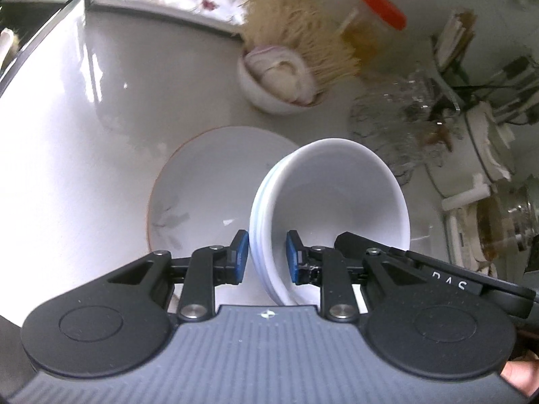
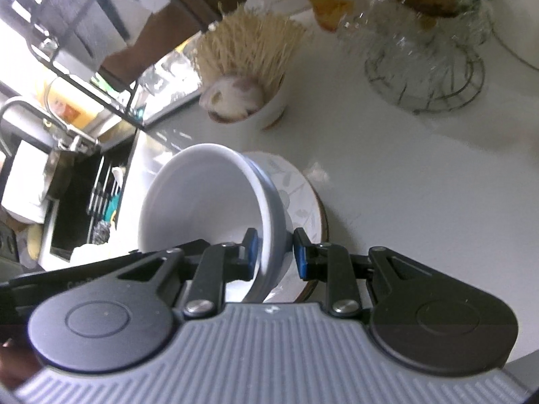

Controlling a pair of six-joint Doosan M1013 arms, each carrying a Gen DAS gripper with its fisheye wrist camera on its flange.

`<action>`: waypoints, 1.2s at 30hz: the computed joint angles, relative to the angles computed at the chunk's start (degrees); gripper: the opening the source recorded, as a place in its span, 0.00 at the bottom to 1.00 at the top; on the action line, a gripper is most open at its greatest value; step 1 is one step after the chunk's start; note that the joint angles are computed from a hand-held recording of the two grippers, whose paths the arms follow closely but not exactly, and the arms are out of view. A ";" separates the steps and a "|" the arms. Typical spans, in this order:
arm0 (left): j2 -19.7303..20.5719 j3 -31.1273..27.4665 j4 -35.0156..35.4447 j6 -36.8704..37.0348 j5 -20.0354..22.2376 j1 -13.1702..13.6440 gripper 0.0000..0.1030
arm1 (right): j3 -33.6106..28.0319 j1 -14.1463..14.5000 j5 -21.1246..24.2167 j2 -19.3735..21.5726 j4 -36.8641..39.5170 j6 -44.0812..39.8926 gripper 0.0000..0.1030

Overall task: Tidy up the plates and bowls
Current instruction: 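Lift the stacked bowls and carry them over the white leaf plate, then lower the stacked bowls onto the leaf plate and open both grippers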

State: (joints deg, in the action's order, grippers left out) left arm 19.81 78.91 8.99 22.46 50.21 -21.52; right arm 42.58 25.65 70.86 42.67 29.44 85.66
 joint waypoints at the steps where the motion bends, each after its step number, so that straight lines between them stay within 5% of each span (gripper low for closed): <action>1: 0.00 0.33 -0.37 -0.31 0.02 0.09 0.26 | -0.33 0.12 0.46 0.32 -0.12 -0.03 0.25; 19: 1.94 0.95 -0.86 -4.02 -0.18 0.42 0.28 | -4.27 0.39 4.27 3.59 -1.20 -2.11 0.26; 23: 1.82 1.14 -1.24 -4.19 -0.37 0.72 0.52 | -4.86 0.53 4.09 3.76 -2.06 -0.60 0.27; 26: 1.20 1.84 -1.09 -4.24 -1.16 0.87 0.60 | -4.22 0.43 2.75 3.22 -2.12 -0.01 0.32; 36: -1.37 2.34 2.60 1.93 -1.91 1.16 0.60 | 1.63 1.36 -6.16 -1.28 -6.92 3.70 0.40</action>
State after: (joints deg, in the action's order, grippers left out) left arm 18.44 81.25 11.59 24.39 48.30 -20.36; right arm 44.21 27.01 64.70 41.39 22.52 89.36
